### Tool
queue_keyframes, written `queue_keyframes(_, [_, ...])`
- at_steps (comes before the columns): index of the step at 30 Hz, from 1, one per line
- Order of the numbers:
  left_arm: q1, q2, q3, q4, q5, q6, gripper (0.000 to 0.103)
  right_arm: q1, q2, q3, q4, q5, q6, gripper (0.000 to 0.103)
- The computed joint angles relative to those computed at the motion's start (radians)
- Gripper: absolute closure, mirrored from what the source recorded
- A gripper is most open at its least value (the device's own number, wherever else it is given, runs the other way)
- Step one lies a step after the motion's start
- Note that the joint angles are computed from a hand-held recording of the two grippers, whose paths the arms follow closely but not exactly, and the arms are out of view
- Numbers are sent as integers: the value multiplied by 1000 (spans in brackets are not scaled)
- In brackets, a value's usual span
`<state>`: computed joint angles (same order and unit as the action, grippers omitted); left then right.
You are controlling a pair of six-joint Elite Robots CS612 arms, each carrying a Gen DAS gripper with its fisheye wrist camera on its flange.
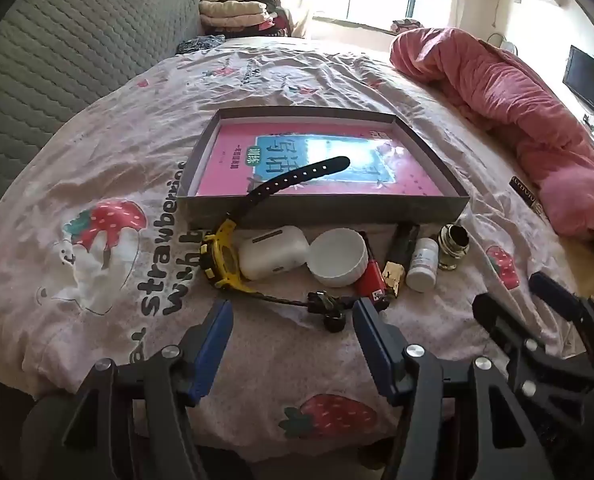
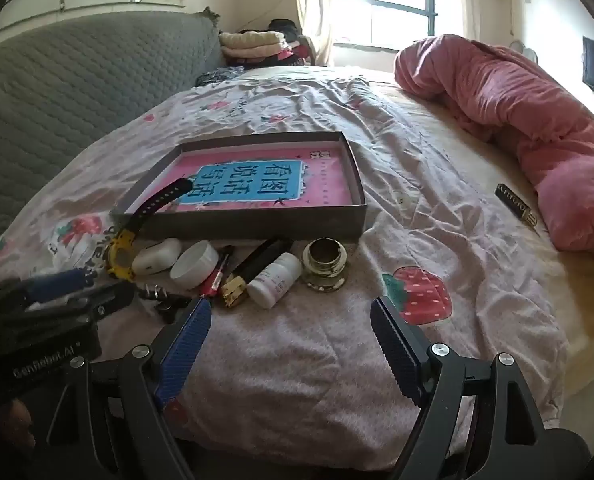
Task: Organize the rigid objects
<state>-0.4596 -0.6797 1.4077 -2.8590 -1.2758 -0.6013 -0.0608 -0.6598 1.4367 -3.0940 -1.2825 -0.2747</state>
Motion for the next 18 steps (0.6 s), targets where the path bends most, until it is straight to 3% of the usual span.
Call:
queue_keyframes(4, [9,-3,-4,8,-21,-17,41,-1,1,-15,27,20,3,20])
queue_keyframes(13, [58,-8,-12,-6,-35,-39,41,6,7,-2,-35,5,-30,20])
queue_keyframes(15, [3,5,4,-23,16,3,41,8,8,-2,-36,-1,-35,20])
queue_keyframes(18, [2,6,5,-22,26,-5,41,8,9,-4,-24,-3,-41,20])
